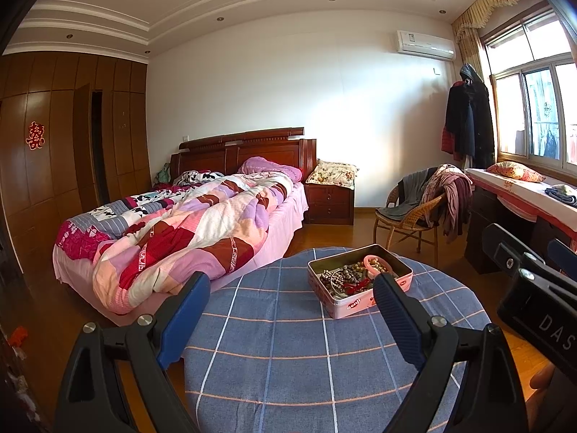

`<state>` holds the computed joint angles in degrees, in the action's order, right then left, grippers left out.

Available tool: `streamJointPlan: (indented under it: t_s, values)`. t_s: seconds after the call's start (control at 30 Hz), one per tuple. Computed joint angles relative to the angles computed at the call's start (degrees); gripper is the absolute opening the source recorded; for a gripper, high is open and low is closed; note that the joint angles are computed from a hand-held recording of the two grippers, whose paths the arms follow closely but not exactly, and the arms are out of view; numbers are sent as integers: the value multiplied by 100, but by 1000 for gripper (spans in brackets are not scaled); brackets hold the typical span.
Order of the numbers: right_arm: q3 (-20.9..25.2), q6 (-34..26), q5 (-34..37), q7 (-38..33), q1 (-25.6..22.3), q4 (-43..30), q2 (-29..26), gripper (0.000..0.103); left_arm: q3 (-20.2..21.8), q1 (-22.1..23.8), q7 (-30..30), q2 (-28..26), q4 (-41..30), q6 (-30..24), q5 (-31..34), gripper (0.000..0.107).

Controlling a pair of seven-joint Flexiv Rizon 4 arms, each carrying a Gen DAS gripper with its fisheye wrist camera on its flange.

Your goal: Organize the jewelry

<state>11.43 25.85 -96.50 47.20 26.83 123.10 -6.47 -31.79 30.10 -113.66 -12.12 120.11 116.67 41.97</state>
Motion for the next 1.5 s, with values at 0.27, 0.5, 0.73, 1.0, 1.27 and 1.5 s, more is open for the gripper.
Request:
streamJointPlan:
  t_s: [0.27, 0.5, 0.73, 1.0, 1.27, 1.5]
  values:
    - [11, -50, 64, -52, 13, 23, -4, 103, -10, -7, 36, -19, -38, 16, -8, 92]
    - [4, -20, 112, -55, 0, 8, 0, 103, 743, -695, 223, -54, -64, 164, -354, 92]
    - [9, -103, 160, -173, 34, -37, -10, 103, -539, 457, -262, -98, -159, -234, 56, 92]
    - [-42, -77, 139, -253, -11, -114, -43, 103, -591, 375, 427, -246, -98, -213, -516, 92]
    - [-147, 151, 205, -369, -138, -248, -155, 103, -483, 25, 1223, -603, -207, -438, -1226, 92]
    - [-231, 430, 318, -468, -247, -337, -257, 103, -759, 28, 1766, -934, -336, -693, -1673, 92]
